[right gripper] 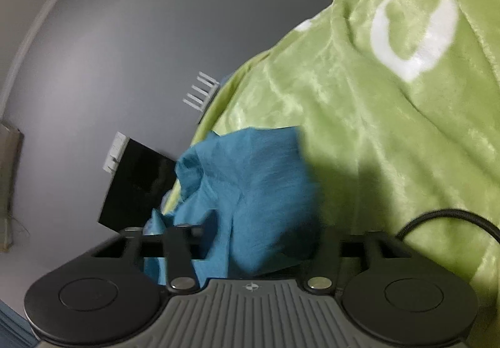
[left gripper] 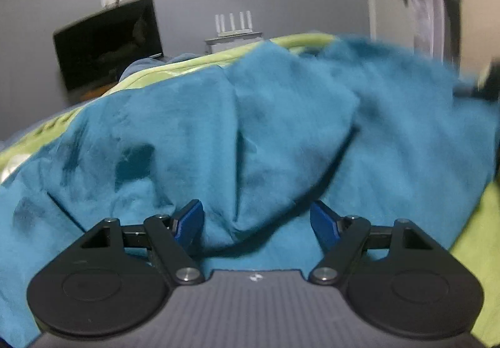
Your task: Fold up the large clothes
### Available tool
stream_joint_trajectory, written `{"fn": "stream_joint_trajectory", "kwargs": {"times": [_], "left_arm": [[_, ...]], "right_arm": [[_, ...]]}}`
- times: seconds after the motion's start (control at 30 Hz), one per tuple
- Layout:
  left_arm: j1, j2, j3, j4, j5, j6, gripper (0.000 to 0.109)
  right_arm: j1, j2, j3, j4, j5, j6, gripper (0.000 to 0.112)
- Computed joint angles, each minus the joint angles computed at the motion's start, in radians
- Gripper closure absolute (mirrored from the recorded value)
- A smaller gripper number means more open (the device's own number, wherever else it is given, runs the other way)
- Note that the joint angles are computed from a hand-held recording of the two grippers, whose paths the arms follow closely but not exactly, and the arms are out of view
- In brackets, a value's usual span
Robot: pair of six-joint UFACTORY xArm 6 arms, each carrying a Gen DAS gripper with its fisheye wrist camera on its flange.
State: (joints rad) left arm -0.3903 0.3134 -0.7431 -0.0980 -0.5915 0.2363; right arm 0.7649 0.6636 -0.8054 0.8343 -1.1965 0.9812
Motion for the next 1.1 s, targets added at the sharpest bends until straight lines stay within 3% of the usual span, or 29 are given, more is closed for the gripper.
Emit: {"fn": "stream_joint_trajectory", "kwargs": {"times": [0.07, 0.17, 0.37, 0.5, 0.57, 0.6, 0.63, 0.7, 0.87, 0.9, 1.0, 1.1], "left_arm": [[-0.015, 0.029, -0.017, -0.04, -0.01, 0.04, 0.033], [0.022, 0.048, -0.026, 0.054, -0.004, -0.056, 0.033], [-0.018, 0.081, -0.038, -0.059, -0.041, 0.036, 0.033], [0.03, 0.048, -0.002, 0.062, -0.041, -0.08, 0.033], [0.096, 0.018, 0.032, 0.241, -0.097, -0.242, 0.032], [0.127, 0.009, 0.058, 0.305, -0.178, -0.291, 0.032], [0.145, 0.01, 0.075, 0.327, -0.26, -0.299, 0.032], [0.138, -0.007, 0.088, 0.245, -0.302, -0.208, 0.032], [0.068, 0.032, -0.021, -0.147, -0.043, 0.022, 0.033], [0.066, 0.062, -0.042, -0.179, -0.012, 0.055, 0.033], [0.092, 0.076, -0.03, -0.094, -0.043, 0.048, 0.033], [0.203, -0.009, 0.002, 0.158, 0.006, -0.194, 0.033]], "right_arm": [[-0.003, -0.012, 0.007, -0.016, -0.015, -0.013, 0.089], [0.015, -0.037, -0.003, -0.022, -0.049, -0.126, 0.096], [0.06, -0.072, -0.063, -0.163, -0.103, -0.491, 0.097], [0.107, -0.085, -0.102, -0.22, -0.076, -0.732, 0.097], [0.129, -0.089, -0.116, -0.239, -0.053, -0.83, 0.097], [0.139, -0.093, -0.119, -0.241, -0.045, -0.856, 0.097], [0.146, -0.096, -0.123, -0.242, -0.037, -0.87, 0.097], [0.147, -0.094, -0.134, -0.237, -0.024, -0.882, 0.097], [0.183, -0.101, -0.158, -0.191, 0.014, -0.944, 0.097], [0.187, -0.102, -0.172, -0.188, 0.03, -0.96, 0.097], [0.221, -0.102, -0.214, -0.165, 0.074, -1.042, 0.097], [0.266, -0.102, -0.275, -0.103, 0.134, -1.163, 0.097]]}}
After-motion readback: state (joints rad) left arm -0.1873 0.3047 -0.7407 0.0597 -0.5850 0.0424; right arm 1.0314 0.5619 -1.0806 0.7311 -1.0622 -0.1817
